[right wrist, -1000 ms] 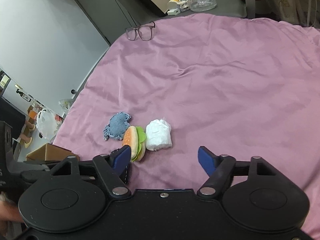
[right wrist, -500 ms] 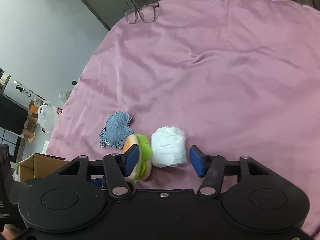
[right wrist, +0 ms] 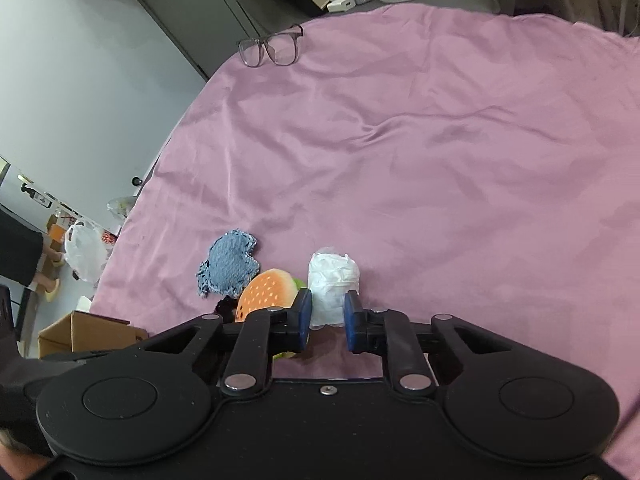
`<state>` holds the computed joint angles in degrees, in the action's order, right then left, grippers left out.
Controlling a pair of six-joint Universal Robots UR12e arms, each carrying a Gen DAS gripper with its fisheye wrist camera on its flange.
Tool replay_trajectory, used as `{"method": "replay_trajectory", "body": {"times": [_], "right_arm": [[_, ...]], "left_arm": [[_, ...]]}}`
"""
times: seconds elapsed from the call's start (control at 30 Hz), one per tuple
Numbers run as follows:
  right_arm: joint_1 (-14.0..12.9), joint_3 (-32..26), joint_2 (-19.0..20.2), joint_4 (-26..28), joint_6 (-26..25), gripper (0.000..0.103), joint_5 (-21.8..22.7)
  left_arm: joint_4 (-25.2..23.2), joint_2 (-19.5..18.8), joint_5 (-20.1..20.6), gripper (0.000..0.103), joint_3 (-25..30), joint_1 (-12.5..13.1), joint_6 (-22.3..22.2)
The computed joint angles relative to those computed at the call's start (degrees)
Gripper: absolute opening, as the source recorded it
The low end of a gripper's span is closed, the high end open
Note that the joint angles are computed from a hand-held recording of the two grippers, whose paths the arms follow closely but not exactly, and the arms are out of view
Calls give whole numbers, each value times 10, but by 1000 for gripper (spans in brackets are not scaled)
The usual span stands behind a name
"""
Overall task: Organize soft objects
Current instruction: 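Carry the white plush with the right tool while the left tool carries the black plush to the box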
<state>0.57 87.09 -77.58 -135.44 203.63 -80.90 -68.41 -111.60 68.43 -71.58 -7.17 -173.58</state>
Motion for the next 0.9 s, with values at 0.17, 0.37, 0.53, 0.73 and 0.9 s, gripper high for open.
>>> {"method": "replay_trajectory", "body": {"times": [0.17, 0.37, 0.53, 0.73, 0.9], "right_arm": [[7, 12, -16, -4, 5, 16, -24], [13, 26, -41, -5, 18, 16, -58], [10, 42, -61, -3, 28, 17, -56], [9, 69, -80, 19, 38, 17, -66], [4, 74, -78, 49, 47, 20, -57]], "left_arm": [[14, 12, -19, 16, -10, 5, 5], [26, 30, -47, 15, -22, 11, 11], [36, 43, -67, 15, -30, 16, 19], [36, 55, -74, 15, -42, 13, 35], [31, 56, -73, 15, -43, 11, 40]]}}
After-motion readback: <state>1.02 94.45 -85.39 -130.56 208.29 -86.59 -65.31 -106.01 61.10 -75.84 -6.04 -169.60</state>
